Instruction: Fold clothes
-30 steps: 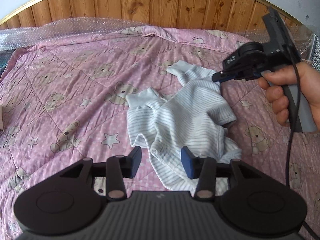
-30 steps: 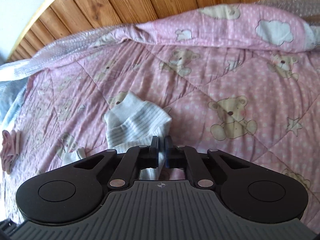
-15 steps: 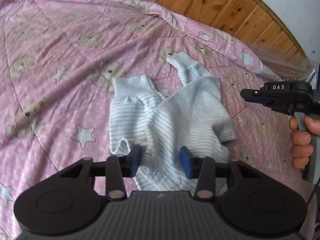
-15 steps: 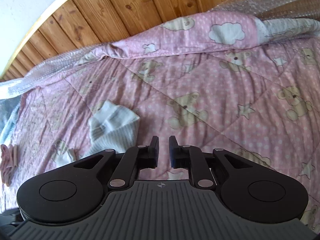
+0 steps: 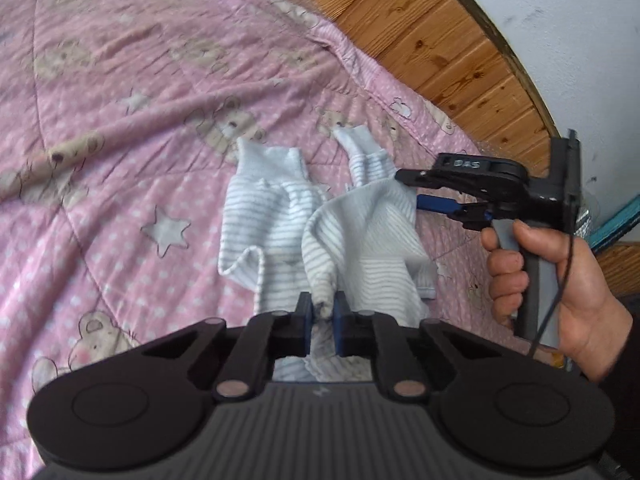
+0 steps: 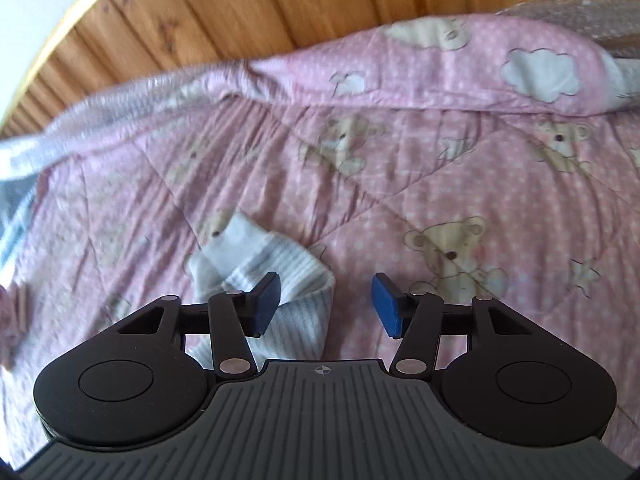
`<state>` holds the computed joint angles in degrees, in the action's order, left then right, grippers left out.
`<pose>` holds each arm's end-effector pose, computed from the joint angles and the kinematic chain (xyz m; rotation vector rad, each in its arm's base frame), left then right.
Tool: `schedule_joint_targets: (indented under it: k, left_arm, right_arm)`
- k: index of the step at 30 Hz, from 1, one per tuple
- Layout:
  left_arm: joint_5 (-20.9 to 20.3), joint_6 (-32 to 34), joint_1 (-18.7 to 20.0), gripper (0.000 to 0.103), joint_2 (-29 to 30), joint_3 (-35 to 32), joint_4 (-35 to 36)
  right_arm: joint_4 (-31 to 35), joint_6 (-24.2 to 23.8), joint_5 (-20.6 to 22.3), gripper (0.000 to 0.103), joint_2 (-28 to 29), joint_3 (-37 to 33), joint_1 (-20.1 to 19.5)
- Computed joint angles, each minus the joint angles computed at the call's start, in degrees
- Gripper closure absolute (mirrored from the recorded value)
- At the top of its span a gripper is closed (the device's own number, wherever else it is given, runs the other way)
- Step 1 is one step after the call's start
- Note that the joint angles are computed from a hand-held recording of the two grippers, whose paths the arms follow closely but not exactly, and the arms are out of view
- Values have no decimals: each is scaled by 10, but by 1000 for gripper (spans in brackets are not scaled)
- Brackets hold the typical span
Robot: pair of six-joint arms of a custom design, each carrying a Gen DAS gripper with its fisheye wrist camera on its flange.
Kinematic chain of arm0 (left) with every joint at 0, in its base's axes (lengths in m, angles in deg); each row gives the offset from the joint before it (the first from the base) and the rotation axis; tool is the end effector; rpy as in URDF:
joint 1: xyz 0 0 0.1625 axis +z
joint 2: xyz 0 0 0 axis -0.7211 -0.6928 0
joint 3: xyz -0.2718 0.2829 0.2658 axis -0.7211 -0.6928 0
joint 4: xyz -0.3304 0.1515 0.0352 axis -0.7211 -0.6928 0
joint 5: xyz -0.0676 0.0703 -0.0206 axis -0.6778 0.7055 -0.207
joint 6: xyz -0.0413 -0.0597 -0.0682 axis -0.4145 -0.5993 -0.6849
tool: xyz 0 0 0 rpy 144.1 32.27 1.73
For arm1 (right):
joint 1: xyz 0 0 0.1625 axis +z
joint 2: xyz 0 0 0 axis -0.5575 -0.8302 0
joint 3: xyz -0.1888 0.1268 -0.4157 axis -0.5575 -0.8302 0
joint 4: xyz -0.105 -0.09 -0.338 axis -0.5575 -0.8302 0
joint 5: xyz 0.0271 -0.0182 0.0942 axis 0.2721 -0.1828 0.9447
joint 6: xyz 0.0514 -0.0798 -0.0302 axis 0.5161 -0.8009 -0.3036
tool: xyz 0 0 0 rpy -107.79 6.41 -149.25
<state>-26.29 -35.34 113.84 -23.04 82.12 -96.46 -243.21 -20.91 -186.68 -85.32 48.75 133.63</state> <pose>-0.0706 -0.6102 0.2466 0.2223 2.8381 -0.7485 0.2183 -0.7676 0.0777 0.2000 -2.5717 0.6809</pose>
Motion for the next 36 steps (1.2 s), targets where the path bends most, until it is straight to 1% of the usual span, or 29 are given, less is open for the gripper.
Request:
schedule_joint_targets:
  k: [1,2,5,7,9,11,13,14,16,17,18,20,21,23,24,25,26,27,28,29,30,32,33,34,35,36]
  left_arm:
    - [17,22,-14,93,-3,4,-7]
    - [31,46,-27,93,-8,8,-13]
    - [63,129,-69,93,-29,25,-26]
    - [67,175,-91,94,-46,36,-30]
    - [41,198,-109,94,-64,37,-15]
    - [-1,208,-124,94,-82,31,4]
    - [-46,205,-137,94,-98,13,24]
    - [-63,195,-141,94,-105,-3,38]
    - [-88,172,-148,94,-116,-41,67]
    - [-96,160,-150,94,-121,-63,87]
    - [-93,145,-147,94,-122,-86,111]
    - [-71,119,-137,94,-117,-127,154]
    - [-54,112,-128,94,-111,-144,167]
    - [-15,95,-105,93,-94,-176,189]
    - [12,79,-87,92,-82,-182,192]
    - [42,61,-66,91,-67,-186,193]
    - [72,43,-46,84,-51,-193,196]
    - [101,23,-26,82,-32,-205,202]
    - [130,2,-6,81,-12,-220,211]
    - [150,-31,12,82,-3,-226,234]
    - [151,-59,26,82,-8,-213,246]
    - [124,-72,44,77,-38,-157,226]
    - [113,-78,49,75,-52,-129,217]
    - [102,-85,54,69,-65,-105,213]
    - [92,-93,59,66,-72,-87,208]
    - [84,-102,63,66,-77,-73,204]
  right_arm:
    - [-3,-16,-3,95,1,1,3]
    - [-16,-26,-3,103,-1,9,5]
    - [-87,-32,5,103,-28,65,11]
    - [-136,-22,2,103,-55,111,16]
    - [-193,-12,-8,103,-86,164,23]
    - [-250,-5,-23,103,-119,214,31]
    - [-294,4,-41,103,-152,251,42]
    - [-305,5,-46,103,-165,257,48]
    - [-308,5,-49,103,-186,251,59]
    - [-302,4,-45,103,-188,237,66]
    - [-293,1,-38,103,-187,219,72]
    - [-271,-9,-30,103,-168,171,84]
    - [-257,-19,-27,103,-148,136,89]
    - [-216,-31,-35,103,-95,59,93]
    - [-193,-37,-44,102,-67,17,94]
    - [-173,-44,-53,93,-38,-20,92]
    - [-155,-47,-61,71,-17,-42,89]
    - [-139,-43,-73,58,-1,-51,87]
    - [-121,-39,-86,52,15,-63,85]
    - [-114,-28,-88,53,19,-53,83]
    - [-120,-8,-80,53,8,-19,82]
    - [-128,26,-55,50,-19,59,81]
    - [-131,33,-44,50,-32,99,80]
    - [-131,38,-35,50,-42,133,80]
    - [-125,44,-31,50,-48,157,79]
    - [-115,52,-29,50,-52,176,77]
